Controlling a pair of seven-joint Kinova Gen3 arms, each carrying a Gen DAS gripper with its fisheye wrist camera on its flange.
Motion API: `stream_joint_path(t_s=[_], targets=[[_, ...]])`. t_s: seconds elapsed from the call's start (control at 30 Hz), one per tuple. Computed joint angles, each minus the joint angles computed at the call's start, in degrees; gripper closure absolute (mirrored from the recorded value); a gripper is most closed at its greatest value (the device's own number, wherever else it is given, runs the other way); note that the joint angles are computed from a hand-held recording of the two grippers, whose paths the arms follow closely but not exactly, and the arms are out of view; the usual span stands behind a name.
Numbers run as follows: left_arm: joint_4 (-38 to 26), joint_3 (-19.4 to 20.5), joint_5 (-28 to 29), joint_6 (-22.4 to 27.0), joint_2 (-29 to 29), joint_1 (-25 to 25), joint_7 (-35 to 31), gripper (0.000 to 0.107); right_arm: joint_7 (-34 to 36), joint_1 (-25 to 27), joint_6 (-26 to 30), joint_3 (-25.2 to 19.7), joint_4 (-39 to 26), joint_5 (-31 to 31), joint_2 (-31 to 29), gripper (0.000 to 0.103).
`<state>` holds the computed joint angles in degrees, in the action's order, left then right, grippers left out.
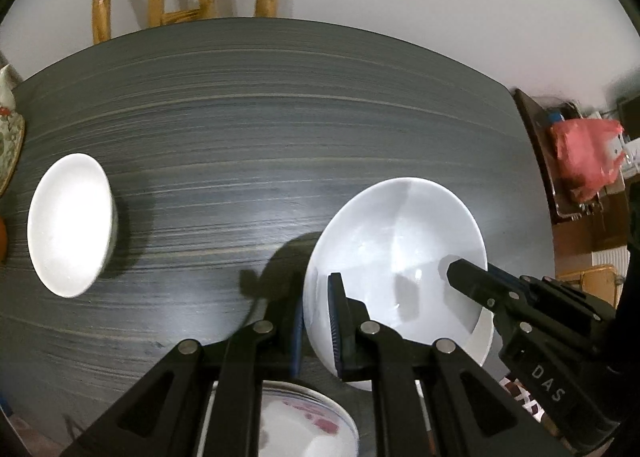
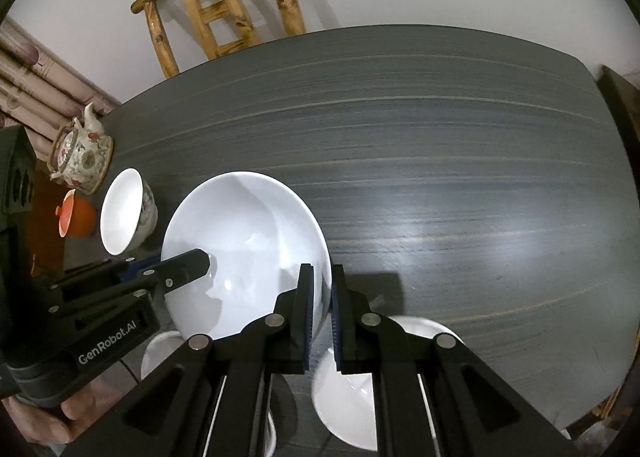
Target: Organize plates and bowls
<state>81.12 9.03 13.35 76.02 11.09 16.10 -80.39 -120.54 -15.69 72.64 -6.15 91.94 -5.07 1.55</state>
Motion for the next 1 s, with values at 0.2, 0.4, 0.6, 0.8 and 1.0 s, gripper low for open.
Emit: stream_joint_path(t_s=[0.2, 0.4, 0.6, 0.8, 1.0], targets=[[-1.06, 1.56, -0.93, 1.0, -0.63, 3.38, 2.75, 0.097, -0.01, 1.38, 1.9, 0.58, 1.84, 0.31, -4.15, 0.094], [-0.53, 2.49, -1.18, 1.21, -1.38, 5.77, 3.89, 0.097, 0.4, 3.39, 3.09, 1.29, 4.74, -0.2, -7.97, 0.094], [0.56, 3.23, -1.74, 0.83, -1.58, 8.08, 5.73, 0.097, 0.22, 4.74, 4.04, 1.32, 8.01, -0.47, -10.77, 0.094], [1.66, 4.05, -2.71, 0.17, -1.6, 10.57, 8.65, 0.097, 0.39, 5.95, 4.17, 1.73, 10.91, -1.39, -13.69, 0.094], [3.05, 4.55, -4.71, -1.03, -1.68, 12.98, 11.95, 0.097, 0.5, 6.4, 3.68, 1.53, 12.31, -1.69, -14.83, 0.094]])
